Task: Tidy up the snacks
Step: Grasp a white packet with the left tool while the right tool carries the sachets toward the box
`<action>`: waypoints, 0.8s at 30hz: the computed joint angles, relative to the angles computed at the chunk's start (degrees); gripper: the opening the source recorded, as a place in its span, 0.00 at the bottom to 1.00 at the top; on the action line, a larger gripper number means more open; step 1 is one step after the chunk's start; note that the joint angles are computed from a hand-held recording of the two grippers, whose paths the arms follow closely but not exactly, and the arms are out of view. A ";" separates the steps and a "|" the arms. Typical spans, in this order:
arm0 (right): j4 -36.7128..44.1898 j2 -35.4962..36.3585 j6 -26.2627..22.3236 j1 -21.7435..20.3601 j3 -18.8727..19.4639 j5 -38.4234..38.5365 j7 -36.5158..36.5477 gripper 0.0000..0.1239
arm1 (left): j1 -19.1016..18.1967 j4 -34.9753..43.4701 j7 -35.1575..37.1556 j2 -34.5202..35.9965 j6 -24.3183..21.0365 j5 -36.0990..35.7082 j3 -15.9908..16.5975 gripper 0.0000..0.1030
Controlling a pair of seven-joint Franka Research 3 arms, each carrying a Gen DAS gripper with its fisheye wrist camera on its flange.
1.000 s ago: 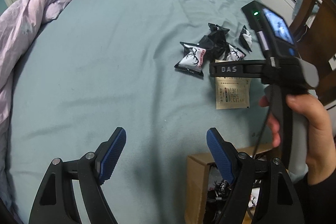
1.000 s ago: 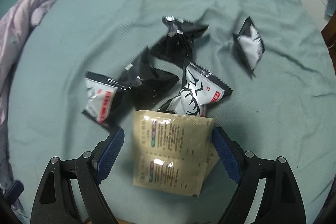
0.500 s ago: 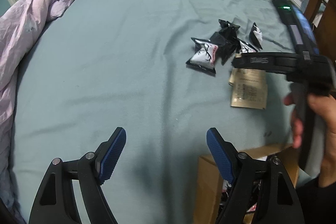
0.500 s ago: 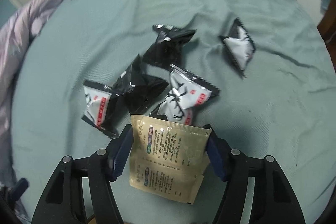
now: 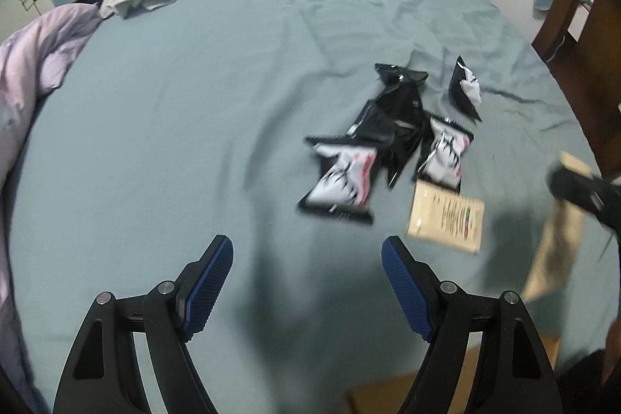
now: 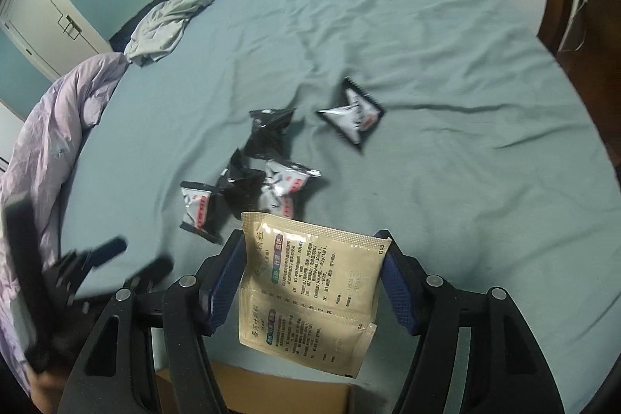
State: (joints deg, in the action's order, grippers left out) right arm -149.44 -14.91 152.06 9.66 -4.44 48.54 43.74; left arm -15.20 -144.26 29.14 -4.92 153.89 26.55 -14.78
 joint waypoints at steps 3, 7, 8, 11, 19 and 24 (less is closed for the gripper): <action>-3.06 -3.57 -0.56 -0.35 -2.49 3.52 -3.42 0.53 | 0.30 3.89 -0.61 4.90 0.02 2.35 0.30 0.77; -6.57 -6.96 -2.28 -1.80 -4.13 3.91 -7.20 0.53 | -0.46 8.03 0.20 9.67 -0.02 4.70 1.07 0.77; -7.30 -7.89 -2.79 -2.42 -4.63 3.76 -7.91 0.53 | -0.78 8.75 0.12 10.41 -0.50 5.60 1.28 0.76; -8.93 -11.06 -5.88 -4.05 -7.73 5.38 -11.58 0.53 | -1.18 9.80 1.15 11.99 -1.44 5.65 1.64 0.73; -16.08 -21.48 -7.49 -8.54 -9.78 6.06 -20.74 0.53 | -1.65 7.10 -0.85 10.69 -0.07 7.11 2.79 0.29; -18.66 -26.40 -8.66 -9.62 -10.52 5.41 -22.12 0.53 | -1.92 3.18 -3.30 3.17 -4.17 6.11 1.05 0.28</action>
